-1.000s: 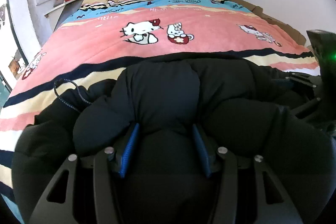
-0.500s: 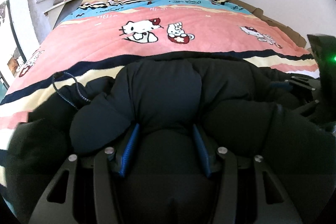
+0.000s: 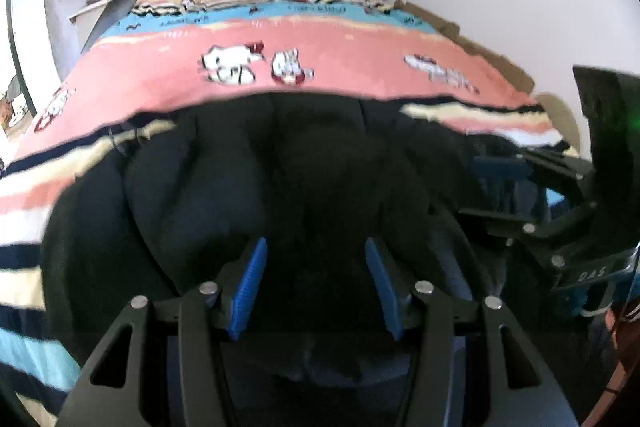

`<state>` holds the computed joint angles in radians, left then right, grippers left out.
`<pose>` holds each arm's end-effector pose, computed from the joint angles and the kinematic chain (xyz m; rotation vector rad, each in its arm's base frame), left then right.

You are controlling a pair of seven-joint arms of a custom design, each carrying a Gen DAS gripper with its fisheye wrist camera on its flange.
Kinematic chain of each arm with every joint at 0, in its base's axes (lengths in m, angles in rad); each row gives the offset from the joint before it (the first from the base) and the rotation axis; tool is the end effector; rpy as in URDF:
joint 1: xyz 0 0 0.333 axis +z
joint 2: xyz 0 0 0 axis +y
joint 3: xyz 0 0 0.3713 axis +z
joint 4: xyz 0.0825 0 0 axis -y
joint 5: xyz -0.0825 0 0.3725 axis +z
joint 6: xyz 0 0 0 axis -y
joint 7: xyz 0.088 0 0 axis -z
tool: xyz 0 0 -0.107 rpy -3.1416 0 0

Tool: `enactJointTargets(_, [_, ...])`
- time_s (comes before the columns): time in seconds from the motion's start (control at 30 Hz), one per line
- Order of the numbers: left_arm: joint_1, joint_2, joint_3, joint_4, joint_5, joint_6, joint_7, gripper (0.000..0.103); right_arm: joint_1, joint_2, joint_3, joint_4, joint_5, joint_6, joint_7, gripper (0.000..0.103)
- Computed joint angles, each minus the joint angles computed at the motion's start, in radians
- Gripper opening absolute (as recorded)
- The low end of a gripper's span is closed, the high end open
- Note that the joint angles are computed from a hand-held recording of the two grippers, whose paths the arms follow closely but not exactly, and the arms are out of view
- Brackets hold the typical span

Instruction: Fold large clothes

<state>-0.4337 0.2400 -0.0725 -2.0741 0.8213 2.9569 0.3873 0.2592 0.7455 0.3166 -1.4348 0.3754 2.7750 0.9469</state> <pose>0.5188 -0.3401 0.4353 -1.8109 1.9574 -0.8622 0.7121 0.3550 0.3781 -2.2166 0.9785 -0.1812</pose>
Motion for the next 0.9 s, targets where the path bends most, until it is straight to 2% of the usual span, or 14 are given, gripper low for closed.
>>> enactJointTargets(0.07, [-0.035,0.004,0.035,-0.016,0.072,0.001,-0.093,0.050,-0.004,-0.010,-0.001,-0.037,0.001,0.006,-0.005,0.080])
enactJointTargets(0.13, [-0.035,0.011,0.042,-0.025,0.109,0.017,-0.149,0.050,0.007,-0.013,-0.019,-0.071,-0.019,0.015,-0.009,0.080])
enactJointTargets(0.27, [-0.023,0.055,0.018,-0.001,0.090,-0.018,-0.114,0.050,0.049,-0.007,-0.069,-0.102,-0.083,0.060,0.023,0.080])
enactJointTargets(0.4, [-0.046,0.093,0.037,0.030,0.107,-0.043,-0.116,0.050,0.083,0.045,-0.108,-0.044,-0.147,0.032,0.087,0.080])
enactJointTargets(0.5, [-0.061,0.111,0.050,0.045,0.135,-0.055,-0.137,0.050,0.103,0.068,-0.131,-0.029,-0.190,0.048,0.122,0.080])
enactJointTargets(0.6, [-0.068,0.118,0.053,0.051,0.155,-0.064,-0.158,0.050,0.093,0.079,-0.120,-0.028,-0.210,0.059,0.134,0.080])
enactJointTargets(0.7, [-0.060,0.108,0.035,0.052,0.139,-0.087,-0.140,0.050,0.101,0.073,-0.130,-0.034,-0.235,0.065,0.153,0.080])
enactJointTargets(0.8, [-0.053,0.078,0.016,0.038,0.118,-0.111,-0.130,0.050,0.086,0.052,-0.114,-0.056,-0.240,0.074,0.159,0.080])
enactJointTargets(0.9, [-0.063,0.023,0.019,-0.002,0.185,-0.113,-0.218,0.050,0.065,0.009,-0.092,-0.105,-0.228,0.097,0.164,0.080])
